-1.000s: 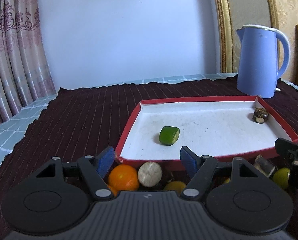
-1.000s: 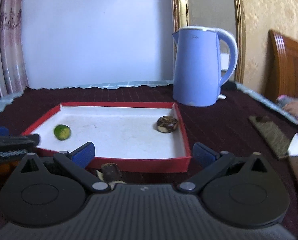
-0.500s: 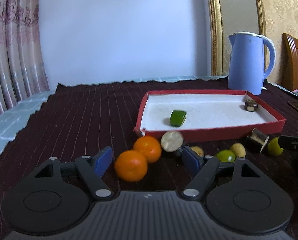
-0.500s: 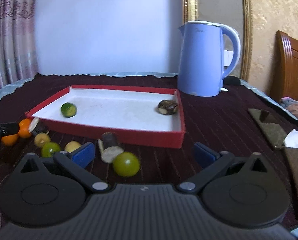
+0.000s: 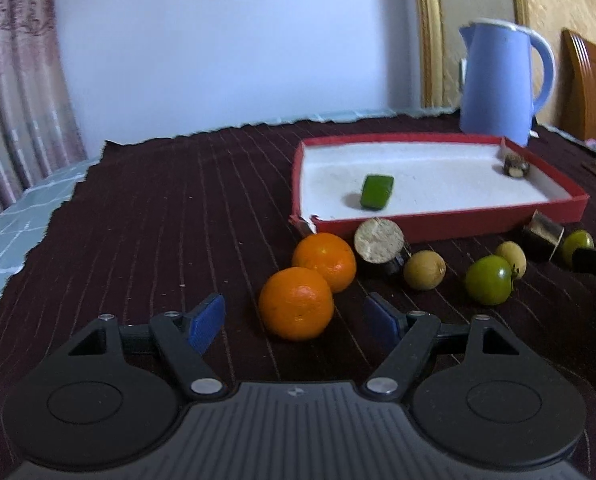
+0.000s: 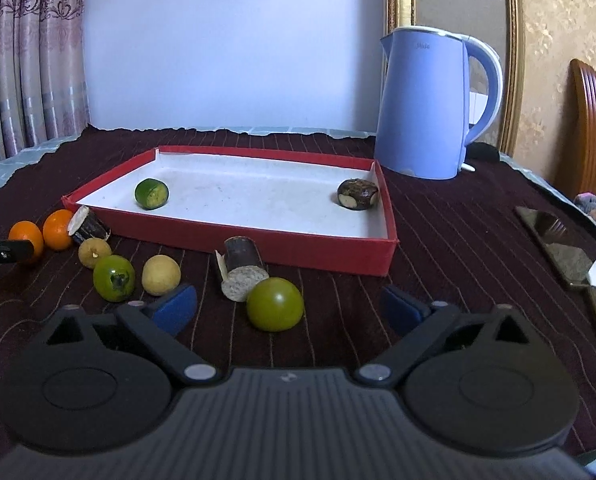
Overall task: Organize fruits
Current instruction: 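Move both tools back to the fruits beside the tray, then grasp an orange with the left gripper while the right grasps the green fruit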
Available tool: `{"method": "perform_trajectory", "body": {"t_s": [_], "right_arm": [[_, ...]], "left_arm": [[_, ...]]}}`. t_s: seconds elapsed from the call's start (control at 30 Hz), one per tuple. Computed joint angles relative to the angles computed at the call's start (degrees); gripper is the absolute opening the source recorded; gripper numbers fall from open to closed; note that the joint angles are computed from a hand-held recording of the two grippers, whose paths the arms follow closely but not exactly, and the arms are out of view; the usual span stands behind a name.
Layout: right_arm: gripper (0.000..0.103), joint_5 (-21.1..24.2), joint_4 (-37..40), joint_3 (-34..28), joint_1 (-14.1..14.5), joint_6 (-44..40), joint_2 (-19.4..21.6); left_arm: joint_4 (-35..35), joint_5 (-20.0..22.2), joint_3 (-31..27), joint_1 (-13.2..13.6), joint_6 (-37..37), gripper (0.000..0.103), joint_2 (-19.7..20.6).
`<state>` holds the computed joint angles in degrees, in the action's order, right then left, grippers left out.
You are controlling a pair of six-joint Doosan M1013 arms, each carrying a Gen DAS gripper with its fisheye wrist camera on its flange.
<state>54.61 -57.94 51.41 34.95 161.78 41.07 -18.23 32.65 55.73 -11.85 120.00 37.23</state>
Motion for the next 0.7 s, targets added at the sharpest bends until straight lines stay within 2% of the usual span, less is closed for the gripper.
{"method": "perform_trajectory", "body": {"t_s": [0.17,0.23,0.27,0.37,0.7], "right_arm": [[0.097,0.4,-0.2,-0.2,0.0,-0.2,0.1],[0.097,0.7,-0.4,-0.3,0.0,-0.3,0.2],[0.097,0.7,-0.3,-0.4,0.0,-0.4,0.2],[0.097,0.8,0.0,-0.4,0.0,-0.7,0.2],[0.095,1.0,0.9,-0.7,-0.1,-1.4,0.3]], "left_arm": [[3.6,5.1,-4.5,-0.4,-2.6,0.072,2.3],[4.6,6.9,-6.3,-0.4,-3.8,0.065,3.3],[4.9,8.1,-7.4,-0.3,-4.5,0.057,3.9],[0.7,11.5,-9.6,0.6,-4.8,0.041,5.0],[2.9,4.8,-3.9,0.2,-8.9,0.040,2.0]]}}
